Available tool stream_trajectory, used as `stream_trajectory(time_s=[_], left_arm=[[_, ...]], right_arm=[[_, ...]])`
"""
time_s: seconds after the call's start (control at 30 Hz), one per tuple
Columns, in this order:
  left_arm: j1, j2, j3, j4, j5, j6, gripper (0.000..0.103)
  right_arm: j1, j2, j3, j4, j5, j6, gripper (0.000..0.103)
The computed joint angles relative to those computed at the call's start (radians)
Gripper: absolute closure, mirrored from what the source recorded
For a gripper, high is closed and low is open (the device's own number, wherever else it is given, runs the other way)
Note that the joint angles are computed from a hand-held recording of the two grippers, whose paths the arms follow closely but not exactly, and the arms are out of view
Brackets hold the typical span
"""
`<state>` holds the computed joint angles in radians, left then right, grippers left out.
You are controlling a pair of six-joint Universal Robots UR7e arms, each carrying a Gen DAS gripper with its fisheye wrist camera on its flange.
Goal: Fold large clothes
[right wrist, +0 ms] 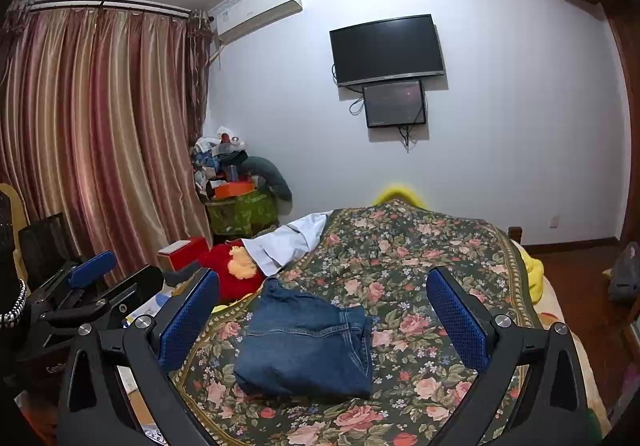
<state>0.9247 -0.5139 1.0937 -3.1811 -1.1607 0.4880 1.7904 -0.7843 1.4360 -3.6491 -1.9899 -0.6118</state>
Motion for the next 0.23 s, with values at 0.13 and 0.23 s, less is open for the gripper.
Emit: stream_trajectory(time_s=[0.13, 0.23], left_arm=[[0.001, -0.002, 0.004, -0.002, -0.001, -0.001, 0.002], [-0.001, -0.002, 0.006, -0.004, 0.001, -0.002, 0.002]], right_arm=[[0.001, 0.002, -0.001, -0.001, -0.001, 0.0, 0.0], [0.002, 0.004, -0.003, -0.002, -0.003, -0.001, 0.0]])
